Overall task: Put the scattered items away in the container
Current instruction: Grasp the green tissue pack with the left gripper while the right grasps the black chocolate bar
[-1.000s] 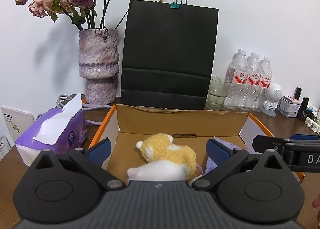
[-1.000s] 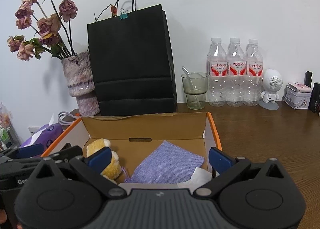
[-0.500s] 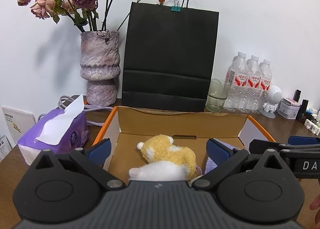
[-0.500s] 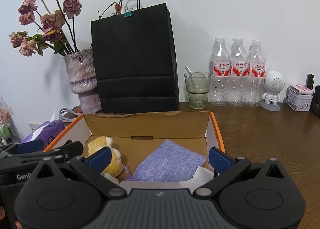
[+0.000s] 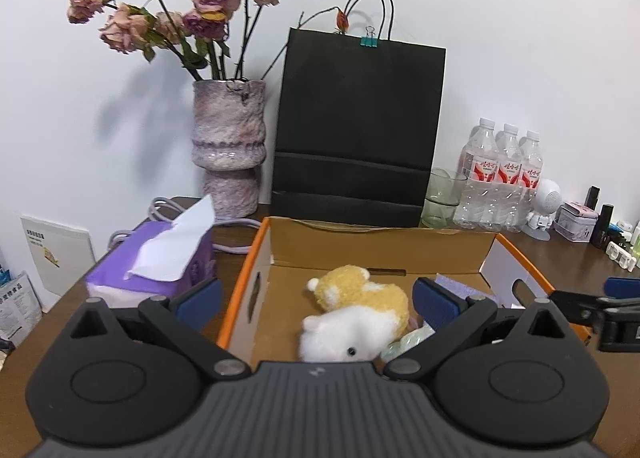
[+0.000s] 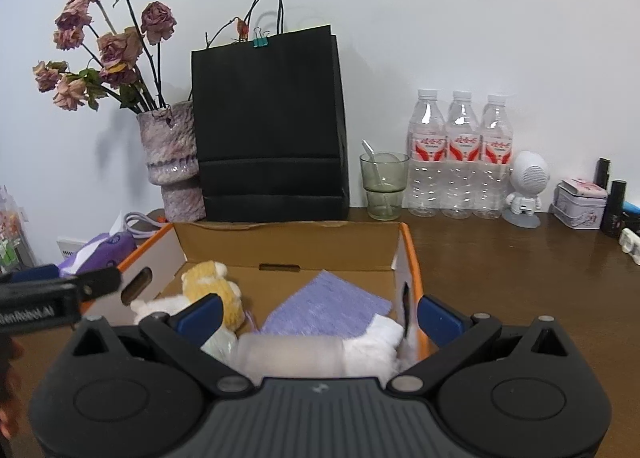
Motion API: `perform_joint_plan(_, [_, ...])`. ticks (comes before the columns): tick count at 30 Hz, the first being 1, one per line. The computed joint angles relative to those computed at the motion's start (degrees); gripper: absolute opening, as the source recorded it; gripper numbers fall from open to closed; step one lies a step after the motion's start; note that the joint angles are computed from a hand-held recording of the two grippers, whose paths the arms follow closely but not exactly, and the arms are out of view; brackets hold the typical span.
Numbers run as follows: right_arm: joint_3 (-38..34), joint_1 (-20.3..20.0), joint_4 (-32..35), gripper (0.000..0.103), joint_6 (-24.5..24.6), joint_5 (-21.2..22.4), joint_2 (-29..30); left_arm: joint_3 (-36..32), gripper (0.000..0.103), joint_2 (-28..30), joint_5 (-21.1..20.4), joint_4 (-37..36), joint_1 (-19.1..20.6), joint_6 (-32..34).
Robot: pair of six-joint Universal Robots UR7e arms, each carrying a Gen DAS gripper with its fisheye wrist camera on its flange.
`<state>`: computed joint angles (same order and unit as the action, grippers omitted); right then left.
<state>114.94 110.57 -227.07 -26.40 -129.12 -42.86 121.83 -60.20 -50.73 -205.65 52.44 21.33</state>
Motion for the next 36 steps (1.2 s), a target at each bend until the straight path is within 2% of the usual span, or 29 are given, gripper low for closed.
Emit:
perform_joint_plan(6, [5.2, 0.0, -2.6, 0.103, 0.4, -2.1, -1.9, 4.3, 0.103, -3.8, 1.6, -0.7, -0.2, 1.2])
perform_joint_plan(15, [12.6, -1.0, -5.5, 0.103, 1.8, -4.7, -1.9, 9.0, 0.103, -7.4, 3.4, 3.4, 1.8, 0.4])
perform_joint_plan(22, [16.2, -2.6, -5.8, 0.103, 5.3, -4.8, -0.4, 9.9, 0.103, -6.6, 3.6, 6.0, 3.2, -1.0])
perform_joint_plan(30, [16.1, -2.3, -8.0, 0.101, 2.8, -5.9, 1.8, 8.1, 0.103, -3.7, 3.1, 8.0, 4.1, -1.0])
perform_joint_plan(33, [16.4, -2.8, -6.8, 0.083, 2.9, -5.2, 1.6, 6.6, 0.103, -1.9, 3.0, 8.8, 4.7, -1.1])
perform_joint_plan(34, [16.7, -3.1, -7.0, 0.074, 2.7, -4.2, 1.5, 6.3, 0.103, -1.6, 2.6, 9.4, 5.0, -1.5])
perform_joint_plan(35, [17.1, -3.3, -7.6, 0.059, 2.3, -3.1, 1.5, 6.0, 0.091, -1.4, 2.0, 10.1, 5.3, -2.0])
perform_joint_plan(36, [17.2, -3.2, -8.0, 0.047, 1.9, -2.8, 1.5, 6.1, 0.075, -1.3, 1.2, 10.0, 5.6, -2.1])
